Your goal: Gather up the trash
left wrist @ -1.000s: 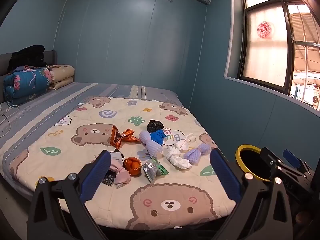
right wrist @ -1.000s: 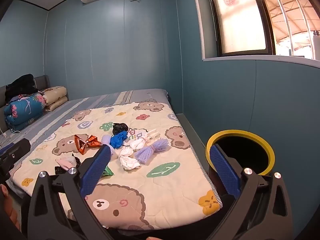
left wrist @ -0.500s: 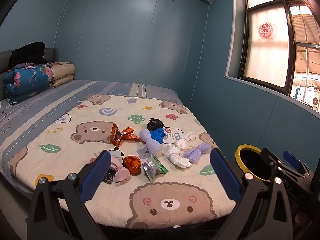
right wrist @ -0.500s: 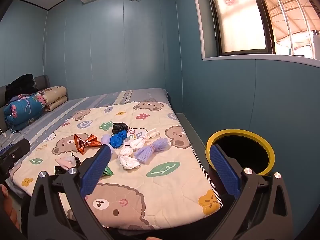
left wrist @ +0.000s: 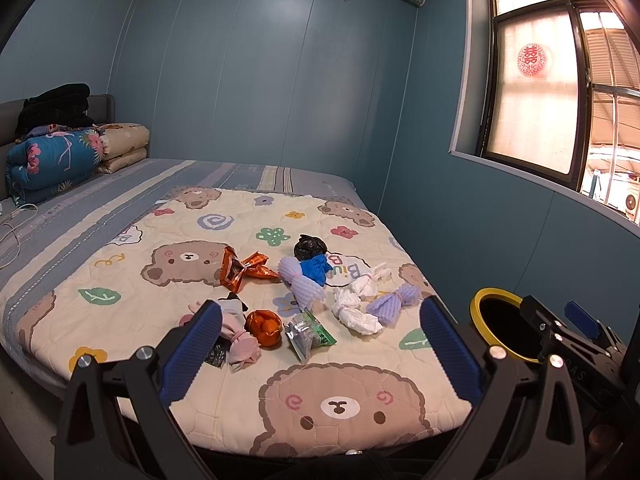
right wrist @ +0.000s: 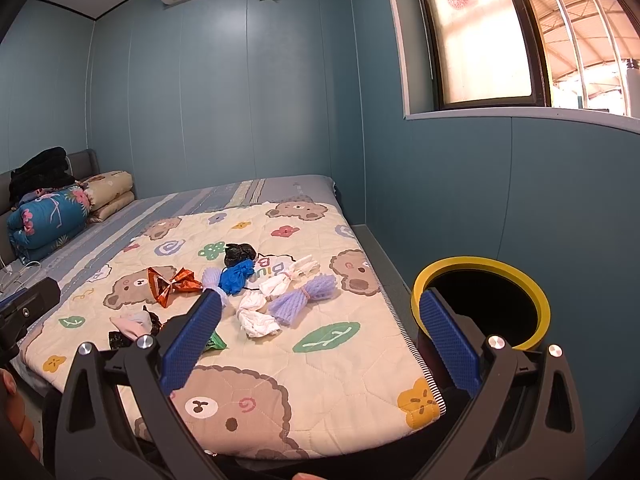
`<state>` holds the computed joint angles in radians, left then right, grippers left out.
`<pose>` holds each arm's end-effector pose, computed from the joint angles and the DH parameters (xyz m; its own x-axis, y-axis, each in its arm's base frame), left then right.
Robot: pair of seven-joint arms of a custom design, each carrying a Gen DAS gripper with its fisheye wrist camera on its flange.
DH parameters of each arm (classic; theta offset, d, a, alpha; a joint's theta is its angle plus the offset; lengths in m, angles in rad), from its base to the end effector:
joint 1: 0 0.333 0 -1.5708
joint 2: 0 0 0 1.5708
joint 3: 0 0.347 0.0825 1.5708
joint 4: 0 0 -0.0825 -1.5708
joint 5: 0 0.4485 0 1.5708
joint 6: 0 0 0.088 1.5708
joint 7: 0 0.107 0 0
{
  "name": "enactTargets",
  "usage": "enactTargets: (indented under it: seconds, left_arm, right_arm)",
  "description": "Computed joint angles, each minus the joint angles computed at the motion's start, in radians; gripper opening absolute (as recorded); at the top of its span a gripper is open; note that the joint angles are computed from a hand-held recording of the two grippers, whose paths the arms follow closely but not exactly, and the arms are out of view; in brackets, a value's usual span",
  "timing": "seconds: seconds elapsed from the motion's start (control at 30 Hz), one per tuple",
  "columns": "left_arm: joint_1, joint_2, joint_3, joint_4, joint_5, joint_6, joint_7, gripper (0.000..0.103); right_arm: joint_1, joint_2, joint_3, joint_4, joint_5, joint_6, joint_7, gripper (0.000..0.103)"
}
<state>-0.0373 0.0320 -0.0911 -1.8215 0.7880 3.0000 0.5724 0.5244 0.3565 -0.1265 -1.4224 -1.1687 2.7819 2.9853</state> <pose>0.6631 -0.1361 0.6473 0.0447 -0.9853 0.1646 -0.3697 -0.1694 -0.9136 0.7007 0.3590 0.6075 0.0083 -0.9947 -0.1028 -0.3137 0.0950 -0.9448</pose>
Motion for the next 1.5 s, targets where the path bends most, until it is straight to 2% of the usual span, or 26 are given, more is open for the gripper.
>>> enactTargets:
  seconds: [1.3,1.5]
  left_arm:
    - [-0.003,0.000,0.001,-0.004,-0.006,-0.003,0.003,0.096]
    - [-0.003,-0.004,-0.002,-0.017,-0.003,-0.003,-0.005,0.096]
  right_arm:
    - [0.000,0.001,0.000,-0.004,0.012,0.008,-0.012,0.095]
    - [-0.006,0.009,0.002,0.003,0.049,0.018,-0.044,0.095]
